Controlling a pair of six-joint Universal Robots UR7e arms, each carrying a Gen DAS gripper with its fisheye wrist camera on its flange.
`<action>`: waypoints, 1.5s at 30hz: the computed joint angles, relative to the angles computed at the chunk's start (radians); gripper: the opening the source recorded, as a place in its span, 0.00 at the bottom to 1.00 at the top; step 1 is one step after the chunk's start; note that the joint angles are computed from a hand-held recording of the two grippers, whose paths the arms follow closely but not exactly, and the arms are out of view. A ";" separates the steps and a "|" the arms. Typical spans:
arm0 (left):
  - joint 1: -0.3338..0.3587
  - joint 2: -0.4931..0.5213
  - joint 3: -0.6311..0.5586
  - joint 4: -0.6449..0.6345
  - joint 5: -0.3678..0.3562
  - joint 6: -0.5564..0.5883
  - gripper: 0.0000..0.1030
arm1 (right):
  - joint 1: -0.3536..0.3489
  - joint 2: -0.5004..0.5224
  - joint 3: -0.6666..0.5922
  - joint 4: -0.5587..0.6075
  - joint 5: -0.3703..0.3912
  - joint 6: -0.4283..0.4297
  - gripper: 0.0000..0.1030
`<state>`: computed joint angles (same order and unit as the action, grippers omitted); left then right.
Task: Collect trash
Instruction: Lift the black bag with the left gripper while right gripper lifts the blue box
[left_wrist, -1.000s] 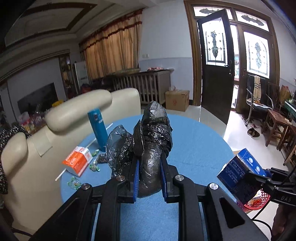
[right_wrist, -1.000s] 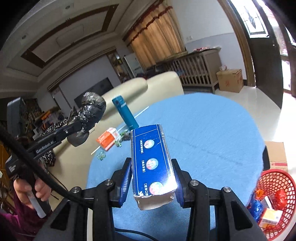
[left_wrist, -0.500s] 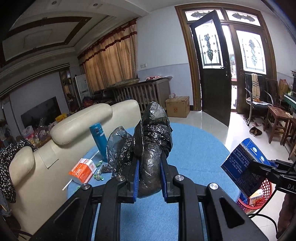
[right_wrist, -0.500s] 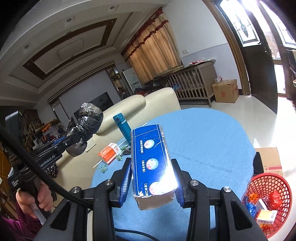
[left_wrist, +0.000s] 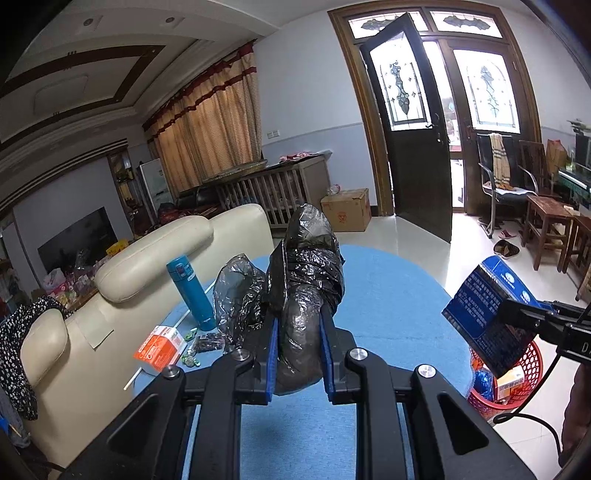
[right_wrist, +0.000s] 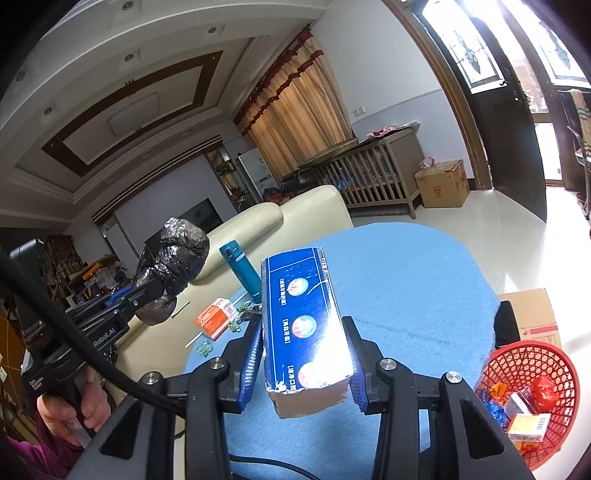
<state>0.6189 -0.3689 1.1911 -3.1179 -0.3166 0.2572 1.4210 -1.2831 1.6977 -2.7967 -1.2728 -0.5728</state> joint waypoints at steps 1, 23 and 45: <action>-0.001 0.003 -0.004 0.004 -0.001 0.002 0.20 | -0.003 -0.004 0.003 -0.002 0.004 0.003 0.42; -0.014 0.051 -0.070 0.127 -0.048 -0.014 0.20 | -0.050 -0.098 0.037 -0.021 0.030 0.078 0.42; -0.018 0.069 -0.096 0.189 -0.082 -0.013 0.20 | -0.075 -0.167 0.080 -0.047 0.030 0.142 0.42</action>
<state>0.6007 -0.2998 1.0947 -2.9292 -0.3988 0.2445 1.3464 -1.4501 1.7772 -2.8437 -1.2430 -0.4305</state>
